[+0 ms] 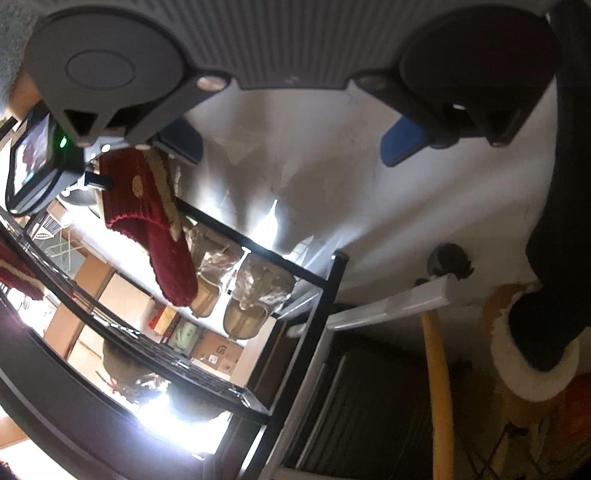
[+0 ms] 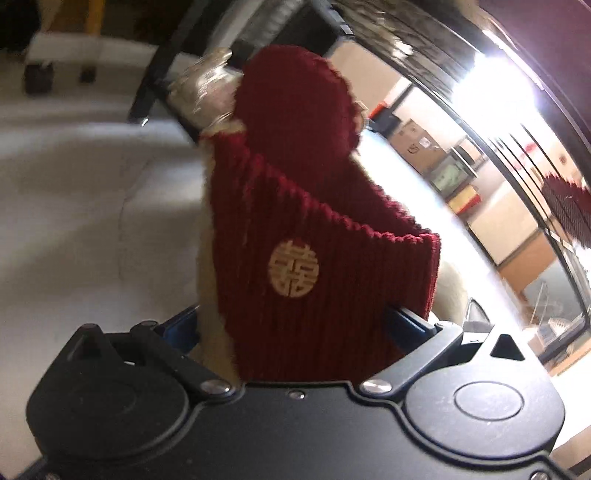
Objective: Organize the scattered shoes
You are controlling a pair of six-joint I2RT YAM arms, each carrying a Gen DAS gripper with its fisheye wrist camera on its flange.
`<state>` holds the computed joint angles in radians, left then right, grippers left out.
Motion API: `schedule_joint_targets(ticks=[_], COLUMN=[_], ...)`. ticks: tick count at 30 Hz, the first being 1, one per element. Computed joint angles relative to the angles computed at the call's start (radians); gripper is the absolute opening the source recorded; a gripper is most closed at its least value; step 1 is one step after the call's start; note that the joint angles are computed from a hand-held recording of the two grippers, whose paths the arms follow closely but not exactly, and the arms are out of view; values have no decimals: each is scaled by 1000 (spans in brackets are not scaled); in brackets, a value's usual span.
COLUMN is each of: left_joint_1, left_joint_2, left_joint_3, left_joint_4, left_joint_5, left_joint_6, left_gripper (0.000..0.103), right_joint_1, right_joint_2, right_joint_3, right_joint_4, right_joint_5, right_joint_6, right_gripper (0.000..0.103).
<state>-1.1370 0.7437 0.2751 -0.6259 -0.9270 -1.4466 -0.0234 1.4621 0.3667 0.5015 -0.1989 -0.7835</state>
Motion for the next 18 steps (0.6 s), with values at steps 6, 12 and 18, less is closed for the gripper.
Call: schedule_joint_targets(ticks=[6,12,18], left_joint_1=[4,-6,-15], left_joint_2=[-3,5,-1], left_joint_3=[-5,-5,-5], left_joint_4=[21,23,17], left_joint_5=[5,-2,-16], left_joint_6=[14,11,11], left_gripper=[103,103,103], right_joint_1=[0,-71,-213], right_joint_2=[-100,-357,-672], right_joint_3=[-63,-148,-87], right_joint_4=[3,-68,-426], right_joint_5=[-36,-123,-294], right_joint_6=[-15,33,71], right_gripper=[49,29,28])
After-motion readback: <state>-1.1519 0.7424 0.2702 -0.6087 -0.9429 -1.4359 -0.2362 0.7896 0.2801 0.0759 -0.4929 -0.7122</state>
